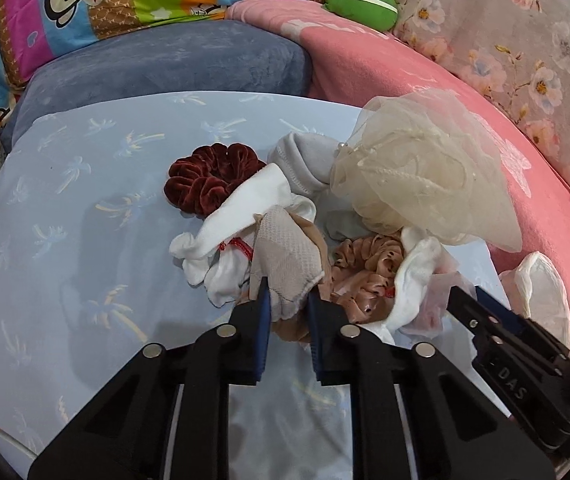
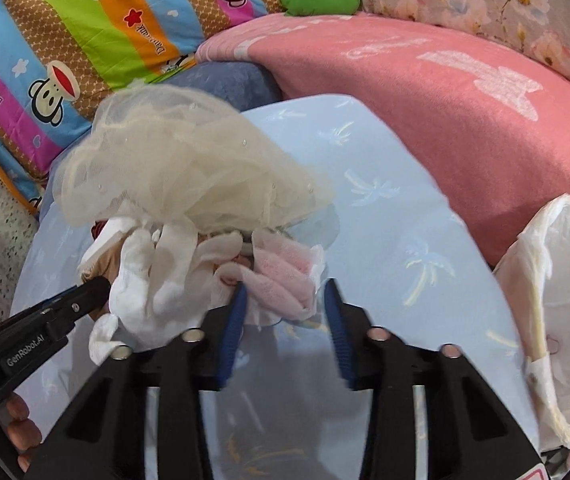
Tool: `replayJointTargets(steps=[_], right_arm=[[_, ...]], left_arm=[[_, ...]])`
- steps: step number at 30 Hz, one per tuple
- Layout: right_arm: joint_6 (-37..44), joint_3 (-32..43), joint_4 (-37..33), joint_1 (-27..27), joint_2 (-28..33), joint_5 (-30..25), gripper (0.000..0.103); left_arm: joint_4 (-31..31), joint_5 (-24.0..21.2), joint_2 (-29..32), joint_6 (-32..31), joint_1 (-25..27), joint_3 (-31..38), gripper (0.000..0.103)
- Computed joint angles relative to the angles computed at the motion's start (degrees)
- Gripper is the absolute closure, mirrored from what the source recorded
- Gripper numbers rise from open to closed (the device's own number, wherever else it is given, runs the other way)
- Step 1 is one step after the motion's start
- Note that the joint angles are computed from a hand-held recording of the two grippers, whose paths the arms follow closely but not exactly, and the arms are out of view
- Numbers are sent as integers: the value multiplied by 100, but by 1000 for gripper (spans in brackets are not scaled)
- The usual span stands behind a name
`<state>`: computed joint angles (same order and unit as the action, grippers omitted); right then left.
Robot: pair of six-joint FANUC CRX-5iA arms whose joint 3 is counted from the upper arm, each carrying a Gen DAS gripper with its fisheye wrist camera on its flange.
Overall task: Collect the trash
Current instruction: 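Grasp the tan cloth with the left tool while the right tool grasps the pink glove, then carry both items over the white bin and open both tools to drop them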
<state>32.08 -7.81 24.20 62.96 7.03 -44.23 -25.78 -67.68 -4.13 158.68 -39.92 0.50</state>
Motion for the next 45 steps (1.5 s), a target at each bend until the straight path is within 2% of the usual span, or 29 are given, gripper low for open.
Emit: replayJointTargets(steps=[3,17,26,33,41,45], right_arm=[[-23,-88,-61,19,-76,72,95],[-804,-816,707,319,-1124,161,96],[-1432,-1316,1463,484,-1908,-6,96],[-1893,-1697,2030,478,-2529,-343,96],[-2253,-2181,2333,164,-3283,-830,96],[-2334,-2376,2382,-92,-3617,-992,99]], left_arm=[[-48,-23,-65,97,-63,-3,90],[-780,-545,-50,304,-809,684,91],[-1047,-562,283,125,-1299,1278,91],[-951,-330,681,-277,-1468,1789,91],[-328,163,1332,-1287,-1434,2435,91],[-84,359,1635,-1694,-1448,2759,91]])
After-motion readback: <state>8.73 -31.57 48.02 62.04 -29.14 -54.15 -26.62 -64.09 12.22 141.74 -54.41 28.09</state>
